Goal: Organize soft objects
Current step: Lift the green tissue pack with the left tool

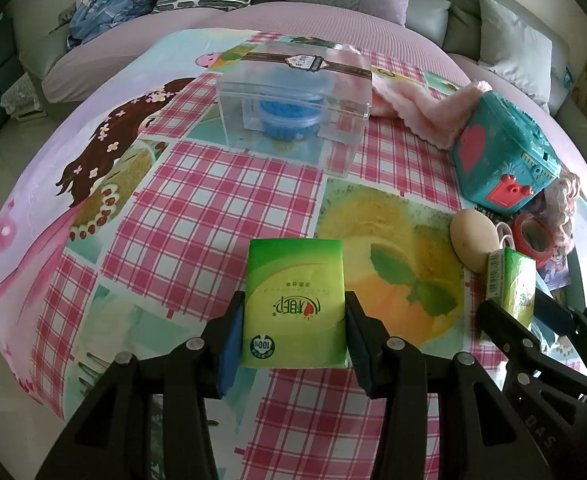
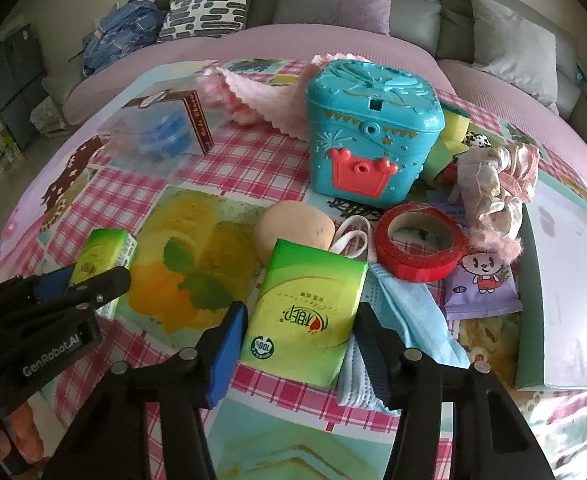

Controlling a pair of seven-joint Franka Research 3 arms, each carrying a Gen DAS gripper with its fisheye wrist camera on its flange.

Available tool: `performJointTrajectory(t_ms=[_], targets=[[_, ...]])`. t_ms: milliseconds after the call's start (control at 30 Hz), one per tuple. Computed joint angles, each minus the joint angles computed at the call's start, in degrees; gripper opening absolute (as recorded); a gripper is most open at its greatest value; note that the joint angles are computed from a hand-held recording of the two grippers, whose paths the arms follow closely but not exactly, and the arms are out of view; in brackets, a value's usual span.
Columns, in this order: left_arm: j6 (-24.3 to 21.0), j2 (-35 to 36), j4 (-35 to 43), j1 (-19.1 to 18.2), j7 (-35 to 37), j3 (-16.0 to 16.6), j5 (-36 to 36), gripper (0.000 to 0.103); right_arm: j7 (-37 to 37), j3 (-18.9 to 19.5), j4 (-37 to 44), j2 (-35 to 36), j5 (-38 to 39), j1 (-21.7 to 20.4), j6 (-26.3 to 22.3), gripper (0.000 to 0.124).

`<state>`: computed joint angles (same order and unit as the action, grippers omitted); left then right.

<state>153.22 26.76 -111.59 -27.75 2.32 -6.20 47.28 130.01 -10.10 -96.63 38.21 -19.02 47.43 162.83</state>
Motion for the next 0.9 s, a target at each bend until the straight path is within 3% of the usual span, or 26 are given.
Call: performJointTrajectory(t_ms=[333, 900], targets=[[-1.99, 0.28, 0.66, -0.26, 1.37, -0.28, -0.33, 0.048, 0.97, -0.8, 1.69, 1.44, -1.31, 0.98, -1.19, 0.056], [-6.61, 0.77, 2.36, -0.9, 3.17, -1.08, -0.69, 0.048, -0.6, 1.24, -0.53, -0.14, 1.6, -1.02, 0.09, 0.055]])
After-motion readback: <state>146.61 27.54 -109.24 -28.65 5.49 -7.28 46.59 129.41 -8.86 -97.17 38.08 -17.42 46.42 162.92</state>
